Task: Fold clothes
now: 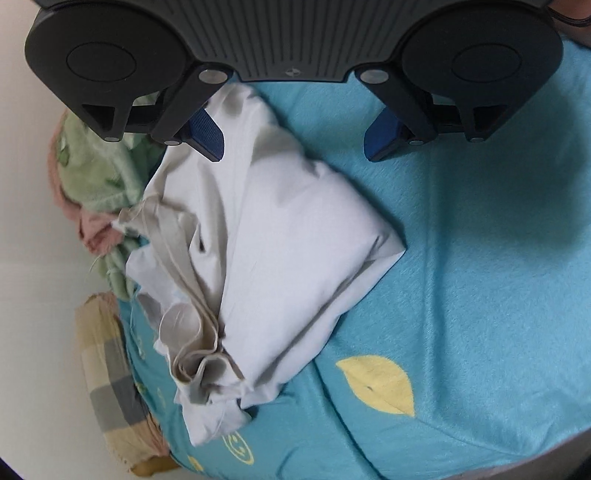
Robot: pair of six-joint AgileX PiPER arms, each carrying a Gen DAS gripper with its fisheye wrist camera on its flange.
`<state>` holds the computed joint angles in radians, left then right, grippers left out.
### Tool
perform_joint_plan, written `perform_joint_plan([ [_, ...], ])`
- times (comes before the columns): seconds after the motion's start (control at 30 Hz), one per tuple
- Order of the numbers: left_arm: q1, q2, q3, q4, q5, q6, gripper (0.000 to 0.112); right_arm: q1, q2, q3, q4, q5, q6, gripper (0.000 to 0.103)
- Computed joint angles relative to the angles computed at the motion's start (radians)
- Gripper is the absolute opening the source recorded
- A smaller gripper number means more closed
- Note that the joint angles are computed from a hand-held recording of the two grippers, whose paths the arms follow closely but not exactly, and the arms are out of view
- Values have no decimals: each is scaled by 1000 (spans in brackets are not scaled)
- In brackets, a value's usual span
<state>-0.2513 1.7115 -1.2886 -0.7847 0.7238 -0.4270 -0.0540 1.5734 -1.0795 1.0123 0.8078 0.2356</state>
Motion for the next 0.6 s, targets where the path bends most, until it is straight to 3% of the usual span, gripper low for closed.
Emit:
perform_joint_plan([
  [0.23, -11, 6, 8, 67, -91, -89, 45, 38, -34, 17, -169, -195, 182, 61],
  [0.3, -24, 5, -3, 135, -96, -141, 35, 57, -32, 6, -249, -227, 249, 51],
  [0.37, -31, 1, -9, 174, -103, -168, 27, 71, -33, -1, -313, -237, 291, 24],
  [0.4, -34, -1, -11, 191, -106, -181, 22, 76, -37, 0, -342, -241, 303, 20],
  [0.6, -44, -77, -29, 263, -130, -226, 11, 57, -108, 34, -237, -305, 122, 12],
])
